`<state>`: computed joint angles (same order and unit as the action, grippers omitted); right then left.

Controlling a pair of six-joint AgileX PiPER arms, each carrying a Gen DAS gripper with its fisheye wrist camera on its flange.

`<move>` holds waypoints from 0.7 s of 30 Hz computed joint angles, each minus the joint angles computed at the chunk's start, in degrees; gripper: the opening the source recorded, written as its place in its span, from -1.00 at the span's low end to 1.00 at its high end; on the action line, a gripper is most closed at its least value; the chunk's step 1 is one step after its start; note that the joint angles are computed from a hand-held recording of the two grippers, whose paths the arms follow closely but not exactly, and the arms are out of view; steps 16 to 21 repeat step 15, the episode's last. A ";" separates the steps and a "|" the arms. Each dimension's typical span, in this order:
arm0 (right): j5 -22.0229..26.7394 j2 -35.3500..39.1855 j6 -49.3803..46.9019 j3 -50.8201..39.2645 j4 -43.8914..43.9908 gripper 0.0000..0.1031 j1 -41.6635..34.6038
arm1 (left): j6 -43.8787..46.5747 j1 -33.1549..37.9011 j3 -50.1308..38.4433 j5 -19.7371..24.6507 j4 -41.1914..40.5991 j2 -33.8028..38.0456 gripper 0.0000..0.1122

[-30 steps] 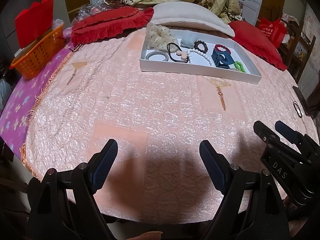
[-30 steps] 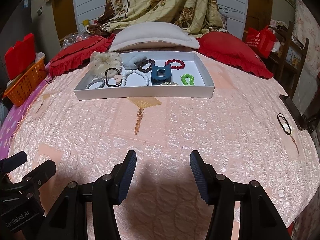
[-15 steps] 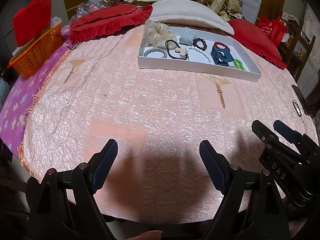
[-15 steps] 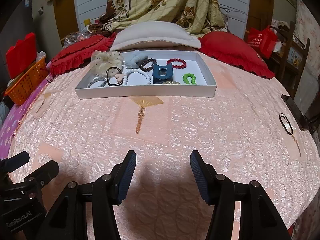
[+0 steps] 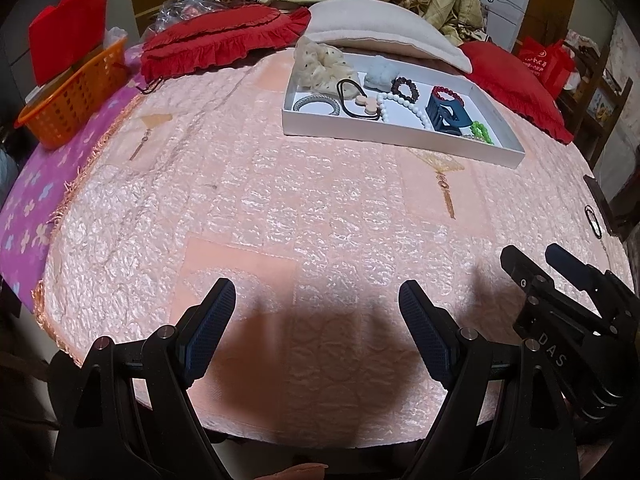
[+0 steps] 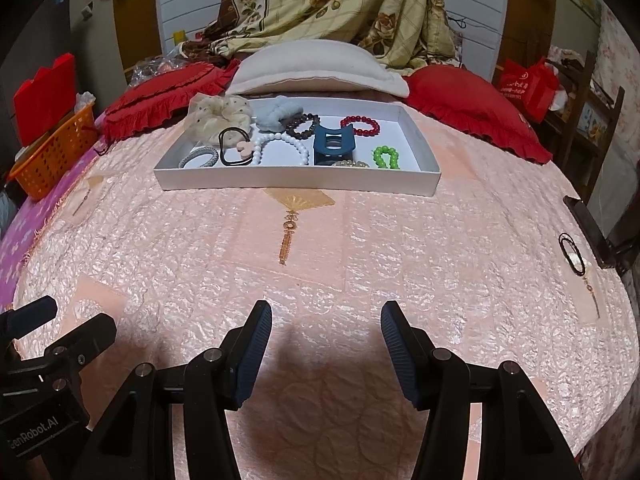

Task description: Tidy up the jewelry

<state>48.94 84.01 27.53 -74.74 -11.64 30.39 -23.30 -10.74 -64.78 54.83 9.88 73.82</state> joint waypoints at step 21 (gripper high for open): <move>0.17 0.32 -0.34 0.03 1.40 0.07 0.49 | 0.11 1.29 0.29 0.10 -0.47 0.91 0.50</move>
